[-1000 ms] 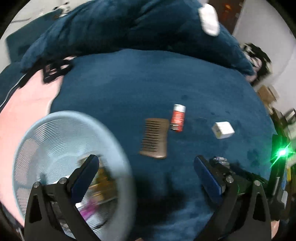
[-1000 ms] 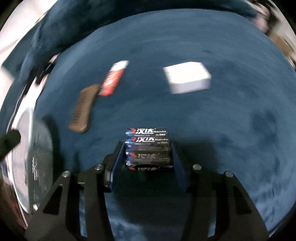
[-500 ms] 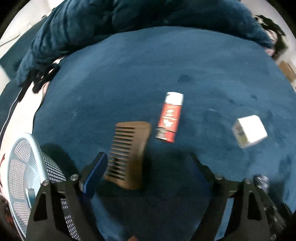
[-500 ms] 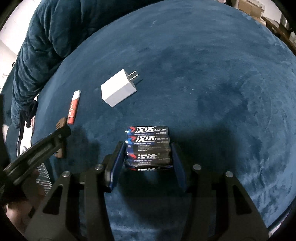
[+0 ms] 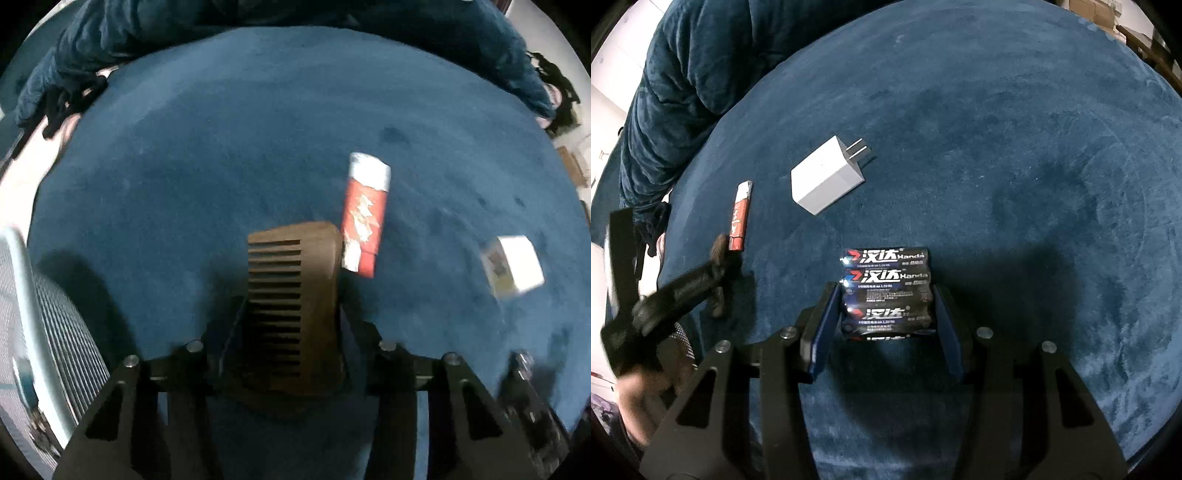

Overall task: Organize rigid objects
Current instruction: 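Grasp the battery pack with the right tool while the left tool grasps the wooden comb, then carry the comb and battery pack over the blue basket with both tools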

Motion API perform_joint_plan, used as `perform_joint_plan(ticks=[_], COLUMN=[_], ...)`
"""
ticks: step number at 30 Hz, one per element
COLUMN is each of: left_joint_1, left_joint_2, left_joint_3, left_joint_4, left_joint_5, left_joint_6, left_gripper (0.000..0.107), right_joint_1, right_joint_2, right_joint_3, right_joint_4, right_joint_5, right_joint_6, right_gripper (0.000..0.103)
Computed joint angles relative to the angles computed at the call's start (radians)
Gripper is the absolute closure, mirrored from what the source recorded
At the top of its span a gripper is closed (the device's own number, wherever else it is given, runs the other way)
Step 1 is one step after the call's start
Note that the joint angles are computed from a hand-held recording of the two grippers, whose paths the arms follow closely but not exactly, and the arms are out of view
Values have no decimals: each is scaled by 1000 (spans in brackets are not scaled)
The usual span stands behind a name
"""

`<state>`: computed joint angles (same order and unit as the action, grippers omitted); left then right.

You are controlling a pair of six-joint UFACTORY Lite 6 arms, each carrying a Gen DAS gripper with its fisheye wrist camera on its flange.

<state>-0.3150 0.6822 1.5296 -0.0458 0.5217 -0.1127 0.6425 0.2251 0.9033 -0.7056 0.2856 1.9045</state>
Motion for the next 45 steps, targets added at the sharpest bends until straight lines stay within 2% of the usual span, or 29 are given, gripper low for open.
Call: perform_joint_plan(ticks=[3, 6, 10, 12, 14, 16, 21, 24, 29, 37, 45], left_joint_1=[-27, -36, -19, -11, -14, -14, -10, -14, 7, 96, 231], left_joint_2=[-121, -183, -128, -90, -99, -120, -204, -307, -439, -627, -789], left_joint_3=[-175, -261, -215, -167, -181, -205, -282, -365, -435, -536, -605], left_joint_4=[-29, -64, -125, -151, -132, -113, -142, -193, -251, -331, -417], left_joint_5=[-60, -96, -100, -87, -100, -107, -125, -143, -117, -57, 38], left_joint_6=[39, 84, 128, 154, 156, 151, 213, 262, 341, 465, 606], left_gripper=[57, 57, 45, 43, 47, 57, 57, 57, 57, 57, 57], right_joint_1=[-3, -1, -3, -8, -14, -12, 8, 28, 91, 190, 307], right_joint_2=[6, 9, 14, 18, 34, 51, 42, 0, -42, -30, 53], right_joint_3=[7, 6, 8, 11, 22, 44, 49, 17, 17, 90, 254], right_joint_4=[0, -5, 6, 28, 71, 101, 55, -68, -219, -221, -201], right_joint_5=[-5, -8, -6, -7, -7, 10, 37, 37, 99, 198, 328], right_joint_6=[0, 7, -10, -35, -84, -127, -75, 65, 223, 244, 203], right_gripper=[52, 52, 51, 51, 51, 51, 52, 52, 52, 52, 52])
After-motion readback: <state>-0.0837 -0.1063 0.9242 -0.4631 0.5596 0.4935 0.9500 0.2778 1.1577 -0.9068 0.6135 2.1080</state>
